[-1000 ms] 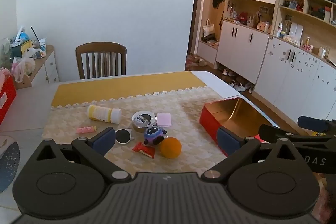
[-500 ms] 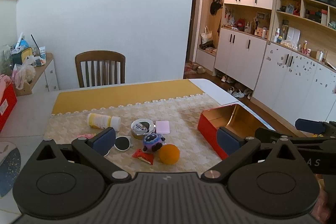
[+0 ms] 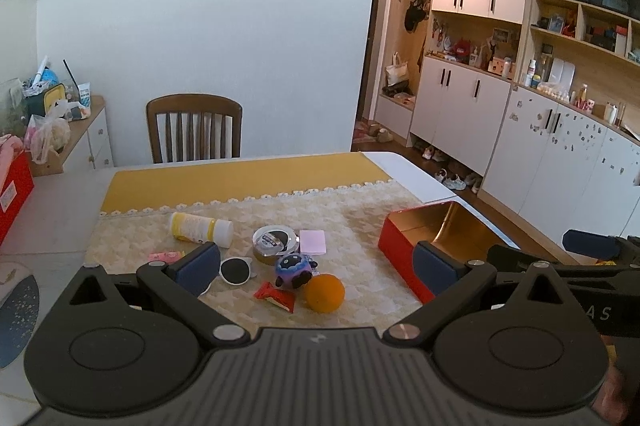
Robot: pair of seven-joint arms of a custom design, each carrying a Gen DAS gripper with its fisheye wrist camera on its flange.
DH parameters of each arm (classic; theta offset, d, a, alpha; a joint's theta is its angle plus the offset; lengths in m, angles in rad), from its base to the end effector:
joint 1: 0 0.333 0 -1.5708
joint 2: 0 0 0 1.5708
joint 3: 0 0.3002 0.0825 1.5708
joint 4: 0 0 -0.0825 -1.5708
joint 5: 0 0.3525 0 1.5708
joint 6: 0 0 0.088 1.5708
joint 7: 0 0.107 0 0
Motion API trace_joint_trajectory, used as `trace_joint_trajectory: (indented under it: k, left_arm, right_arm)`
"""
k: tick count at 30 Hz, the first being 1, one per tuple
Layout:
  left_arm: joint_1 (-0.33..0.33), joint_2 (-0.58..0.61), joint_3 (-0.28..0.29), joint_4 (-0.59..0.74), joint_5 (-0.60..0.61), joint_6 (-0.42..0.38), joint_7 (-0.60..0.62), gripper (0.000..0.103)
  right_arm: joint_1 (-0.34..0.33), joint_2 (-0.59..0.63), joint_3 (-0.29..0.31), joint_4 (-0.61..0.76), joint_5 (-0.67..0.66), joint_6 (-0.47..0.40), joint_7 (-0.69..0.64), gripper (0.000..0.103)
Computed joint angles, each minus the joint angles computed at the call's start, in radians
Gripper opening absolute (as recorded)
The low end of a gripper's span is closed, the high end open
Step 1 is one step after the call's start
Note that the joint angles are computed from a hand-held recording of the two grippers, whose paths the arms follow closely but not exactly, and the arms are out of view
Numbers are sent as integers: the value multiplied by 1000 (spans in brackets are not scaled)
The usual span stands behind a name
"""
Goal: Organize rigid objects
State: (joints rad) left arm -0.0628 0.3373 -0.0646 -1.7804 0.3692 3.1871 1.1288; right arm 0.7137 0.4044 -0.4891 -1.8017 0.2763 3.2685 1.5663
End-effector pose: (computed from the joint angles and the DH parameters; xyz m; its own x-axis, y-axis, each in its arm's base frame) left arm 0.6453 -0.1105 0.4976 -0.1021 -0.9904 0.0932 -0.4902 -0.0314 -0.8711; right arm 0.6328 0.1683 0.4863 0.1073 -0.9934 -0.0406 -0.4402 -0.0109 -0.8979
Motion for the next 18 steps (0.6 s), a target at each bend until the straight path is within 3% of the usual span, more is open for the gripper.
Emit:
trace_joint_trajectory:
  k: [3, 11, 18]
  left_arm:
    - [0, 1, 0, 0, -2, -1, -1, 103]
    - [112, 13, -134, 0, -73, 1, 82, 103]
    - [61, 22, -73, 18, -75, -7, 77, 103]
  right_arm:
    - [8, -1, -8, -1, -1, -1, 0, 103]
    - [10, 4, -7, 4, 4, 2, 4, 103]
    - [-67, 28, 77, 53, -14, -21, -2, 103]
